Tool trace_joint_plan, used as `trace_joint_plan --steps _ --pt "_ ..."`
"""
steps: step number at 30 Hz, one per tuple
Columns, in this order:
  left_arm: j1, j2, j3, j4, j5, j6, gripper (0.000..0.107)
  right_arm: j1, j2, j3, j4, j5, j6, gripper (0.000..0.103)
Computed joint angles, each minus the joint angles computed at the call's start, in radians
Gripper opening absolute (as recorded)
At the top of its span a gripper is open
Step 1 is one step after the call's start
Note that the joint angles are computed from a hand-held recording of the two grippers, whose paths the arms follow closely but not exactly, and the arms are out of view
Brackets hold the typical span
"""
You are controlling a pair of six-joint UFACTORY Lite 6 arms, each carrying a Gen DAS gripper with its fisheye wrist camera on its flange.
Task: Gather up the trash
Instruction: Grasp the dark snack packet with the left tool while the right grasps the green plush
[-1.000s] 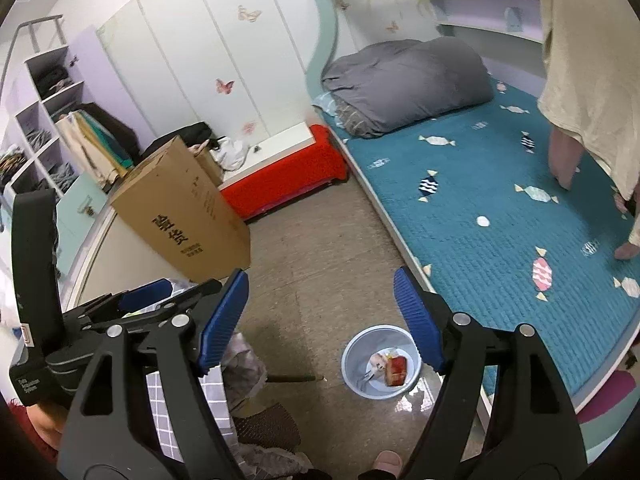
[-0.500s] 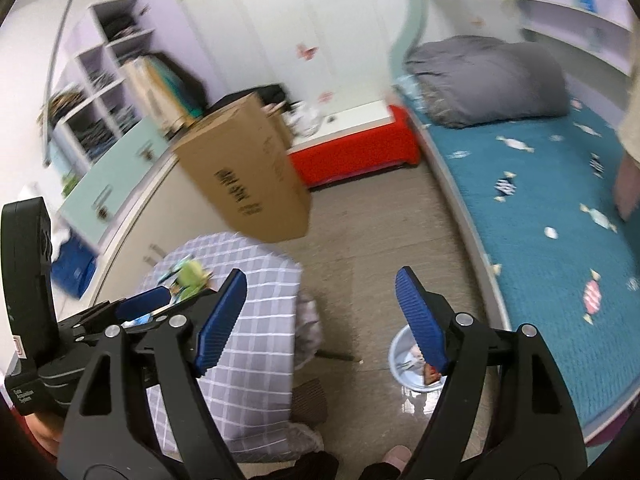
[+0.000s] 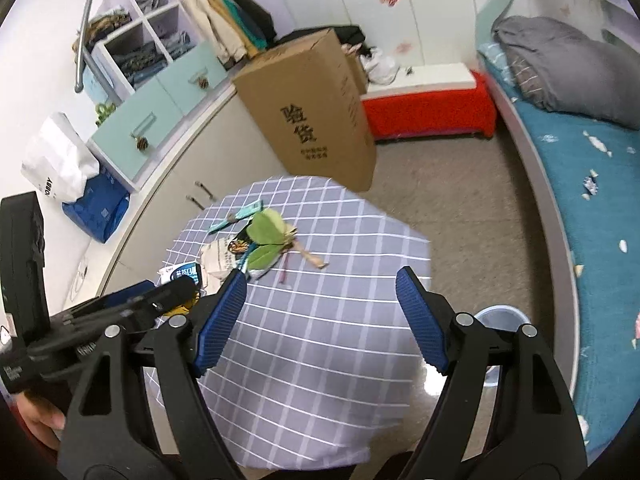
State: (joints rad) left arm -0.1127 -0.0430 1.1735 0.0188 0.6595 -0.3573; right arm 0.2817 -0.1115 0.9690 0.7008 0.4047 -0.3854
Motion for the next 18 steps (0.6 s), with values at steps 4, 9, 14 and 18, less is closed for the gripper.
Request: trace_joint_plan --steps 4,9,14,18 --pt "0.209 0.130 0.086 -0.173 0.000 0.292 0.080 0.128 0.221 0.158 -0.123 -0.081 0.212 0.076" --pt "0.379 0.415 0.314 -0.322 0.055 0.561 0.080 0.217 0.514 0.416 -0.296 -0.118 0.468 0.076" --pt "0.444 0.718 0.587 -0.373 0.132 0.679 0.080 0.253 0.835 0.746 -0.409 -0.063 0.636 0.076" --pt "0.458 0.978 0.876 -0.377 0.230 0.710 0.073 0.257 1.113 1.085 -0.443 0.047 0.714 0.076"
